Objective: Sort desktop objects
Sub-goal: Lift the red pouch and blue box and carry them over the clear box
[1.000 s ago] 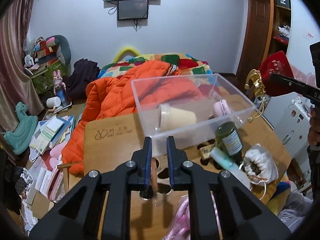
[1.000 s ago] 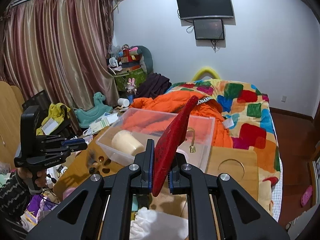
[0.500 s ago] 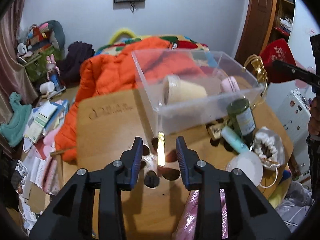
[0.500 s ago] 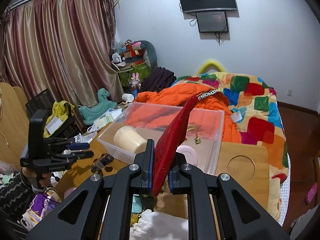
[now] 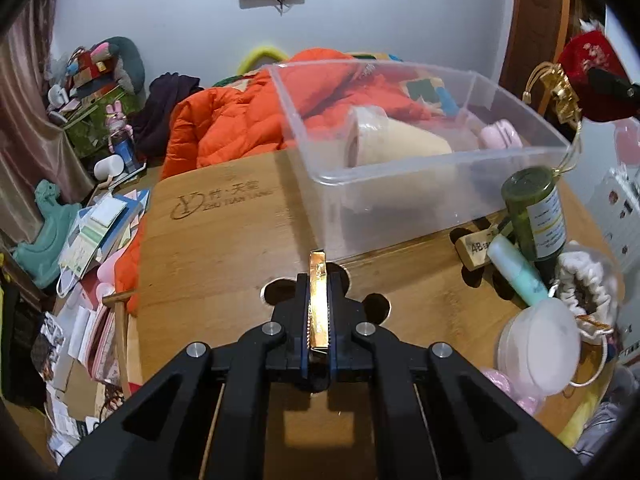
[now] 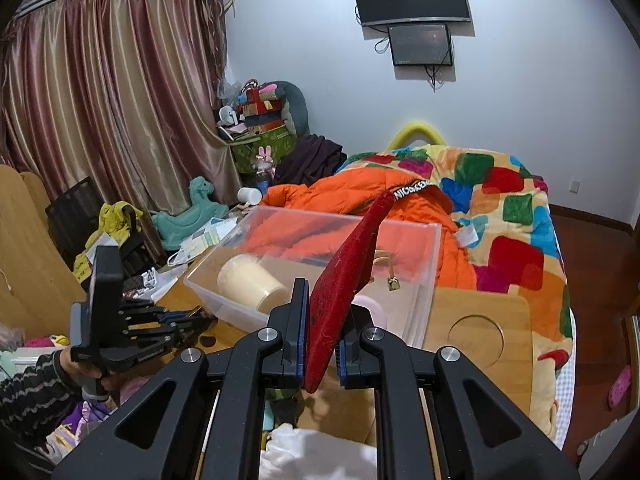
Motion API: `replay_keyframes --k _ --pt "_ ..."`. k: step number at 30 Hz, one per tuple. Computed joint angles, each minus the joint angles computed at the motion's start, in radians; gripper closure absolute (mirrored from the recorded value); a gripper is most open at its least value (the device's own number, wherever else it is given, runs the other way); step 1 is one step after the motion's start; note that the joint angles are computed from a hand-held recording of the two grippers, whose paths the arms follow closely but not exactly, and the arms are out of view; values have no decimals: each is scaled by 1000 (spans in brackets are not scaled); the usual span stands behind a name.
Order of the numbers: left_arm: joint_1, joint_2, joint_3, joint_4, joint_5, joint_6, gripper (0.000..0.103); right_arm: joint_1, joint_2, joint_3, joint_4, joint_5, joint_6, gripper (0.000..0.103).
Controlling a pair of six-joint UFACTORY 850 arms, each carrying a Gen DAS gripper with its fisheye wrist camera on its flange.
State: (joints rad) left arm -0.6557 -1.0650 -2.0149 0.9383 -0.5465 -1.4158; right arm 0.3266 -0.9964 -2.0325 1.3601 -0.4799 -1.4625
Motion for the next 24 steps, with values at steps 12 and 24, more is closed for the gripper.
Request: replay_keyframes --k 12,24 --pt "-11 126 111 246 -21 -231 97 14 -87 -173 -67 -39 89 93" --pt "14 35 -102 138 25 -30 97 39 -228 -437 -235 -89 255 93"
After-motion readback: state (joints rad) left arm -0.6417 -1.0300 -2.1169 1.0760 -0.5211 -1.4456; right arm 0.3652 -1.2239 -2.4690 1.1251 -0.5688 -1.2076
